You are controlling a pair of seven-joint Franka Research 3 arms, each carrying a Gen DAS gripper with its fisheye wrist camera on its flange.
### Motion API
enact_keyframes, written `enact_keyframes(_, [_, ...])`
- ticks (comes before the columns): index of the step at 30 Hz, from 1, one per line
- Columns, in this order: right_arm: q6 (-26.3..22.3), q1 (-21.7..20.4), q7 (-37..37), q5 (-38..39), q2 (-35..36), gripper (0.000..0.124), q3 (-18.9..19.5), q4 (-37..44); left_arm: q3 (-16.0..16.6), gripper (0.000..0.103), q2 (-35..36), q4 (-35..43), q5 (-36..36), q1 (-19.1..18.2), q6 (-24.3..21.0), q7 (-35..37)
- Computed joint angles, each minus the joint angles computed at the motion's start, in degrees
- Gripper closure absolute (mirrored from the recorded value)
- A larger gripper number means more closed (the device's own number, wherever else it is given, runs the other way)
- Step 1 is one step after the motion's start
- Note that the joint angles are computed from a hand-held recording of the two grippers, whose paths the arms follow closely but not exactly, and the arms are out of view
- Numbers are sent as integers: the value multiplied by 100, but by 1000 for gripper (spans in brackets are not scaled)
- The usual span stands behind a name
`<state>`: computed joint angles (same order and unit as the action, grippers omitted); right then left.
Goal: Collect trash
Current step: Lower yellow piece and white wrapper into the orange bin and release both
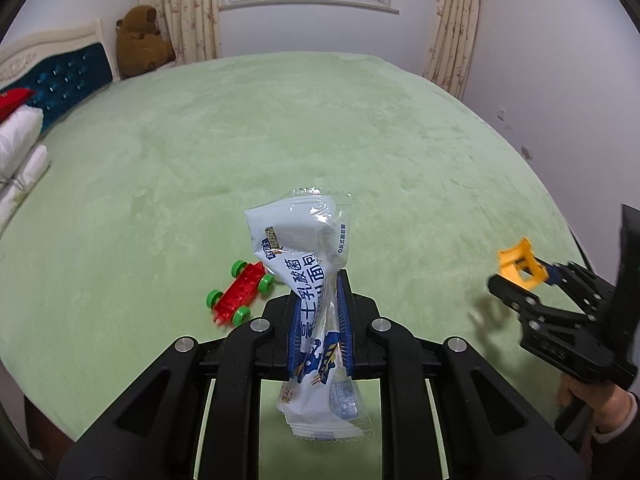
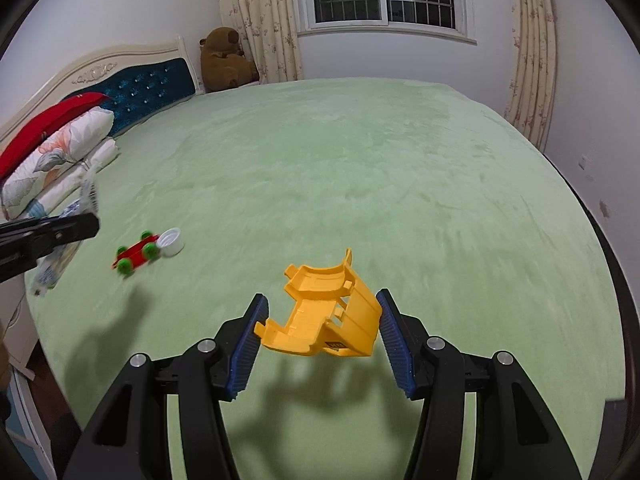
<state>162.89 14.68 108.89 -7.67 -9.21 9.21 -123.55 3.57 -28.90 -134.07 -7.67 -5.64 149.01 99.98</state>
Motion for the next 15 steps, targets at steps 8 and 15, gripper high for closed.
enact_keyframes(8, [264,320,-564,1078,-1216,69,-86,-1249,-345,88,-861,-839,609,47,468,-437])
enact_keyframes(15, [138,611,-1036,1889,-2315,69,-160,-2180,-293,88,-1666,-1535,848,-317,359,-591])
